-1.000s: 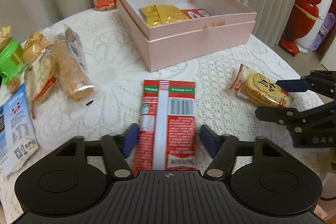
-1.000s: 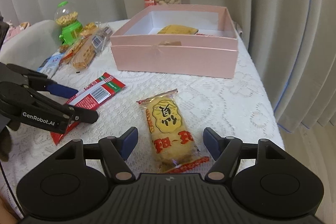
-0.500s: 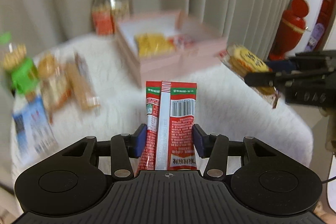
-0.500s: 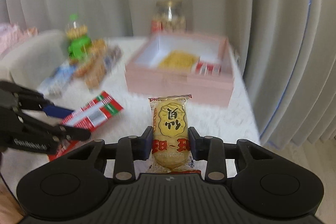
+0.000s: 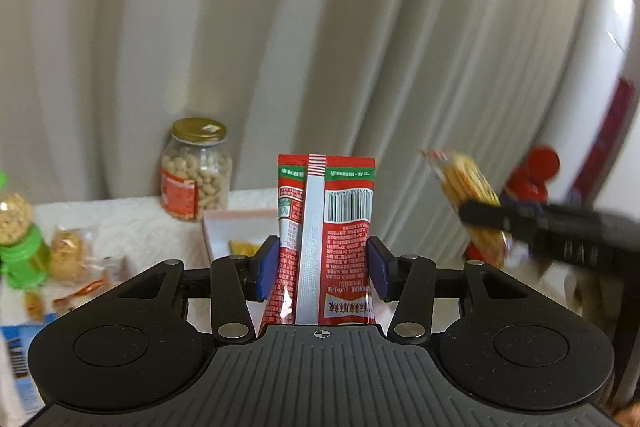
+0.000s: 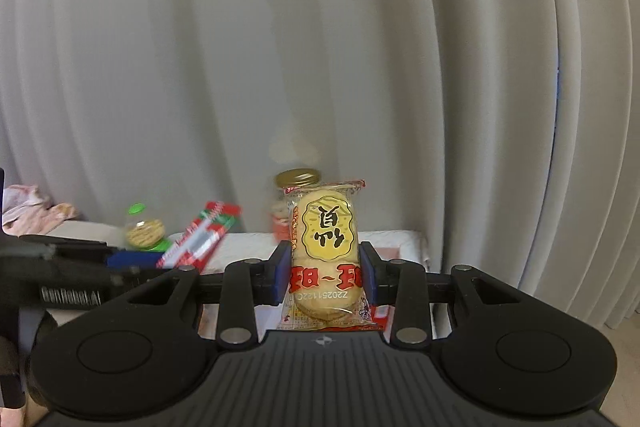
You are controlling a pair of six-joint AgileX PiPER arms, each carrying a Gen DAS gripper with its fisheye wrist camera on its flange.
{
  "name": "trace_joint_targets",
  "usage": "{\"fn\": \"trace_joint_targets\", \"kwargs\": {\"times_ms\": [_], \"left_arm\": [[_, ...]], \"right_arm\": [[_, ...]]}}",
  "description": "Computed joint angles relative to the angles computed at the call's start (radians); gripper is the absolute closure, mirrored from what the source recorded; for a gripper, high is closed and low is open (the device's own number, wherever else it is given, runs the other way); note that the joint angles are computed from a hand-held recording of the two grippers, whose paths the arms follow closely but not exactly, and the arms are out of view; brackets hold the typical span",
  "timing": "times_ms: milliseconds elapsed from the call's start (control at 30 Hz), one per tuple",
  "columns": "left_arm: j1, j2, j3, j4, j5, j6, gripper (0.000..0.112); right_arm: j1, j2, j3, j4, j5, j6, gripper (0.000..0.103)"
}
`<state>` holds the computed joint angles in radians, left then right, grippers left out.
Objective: Organize snacks
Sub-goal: 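Lift both packets over the pink box and open both tools to release them, then withdraw both open tools from the box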
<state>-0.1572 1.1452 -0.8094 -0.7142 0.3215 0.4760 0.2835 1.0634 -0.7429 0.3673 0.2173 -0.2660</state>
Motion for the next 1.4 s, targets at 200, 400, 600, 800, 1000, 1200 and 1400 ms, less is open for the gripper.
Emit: {"fn": "trace_joint_targets", "kwargs": {"times_ms": [200, 400, 600, 800, 1000, 1200, 1400], "left_arm": [[0.071, 0.389, -0.183, -0.457, 0.095, 0.391, 0.057], [0.164, 0.588, -0.233, -0.731, 0.169, 0.621, 0.059], [0.315, 0.434, -0.045, -0.733, 0.123, 0.796, 0.059], [0.547, 0.302, 0.133, -0.747, 0.145, 0.899, 0.059], [0.671, 0.279, 0.241, -0.826, 0.128, 1.074, 0.059], [0.790, 0.314, 0.271, -0.863, 0.204, 1.196, 0.059], [0.865, 0.361, 0.273, -0.844, 0.301, 1.232, 0.059]], "right_arm": [[-0.017, 0.324, -0.229, -0.088, -0.010, 0.094, 0.068], [-0.037, 0.660, -0.480, -0.102, 0.078, 0.142, 0.061], [-0.021, 0.722, -0.474, -0.164, 0.046, 0.216, 0.054], [0.085, 0.745, -0.512, -0.351, 0.107, 0.396, 0.051], [0.188, 0.838, -0.670, -0.222, 0.225, 0.333, 0.045], [0.312, 1.012, -0.932, -0.212, 0.379, 0.374, 0.040], [0.367, 1.296, -1.387, -0.270, 0.600, 0.545, 0.040]]}}
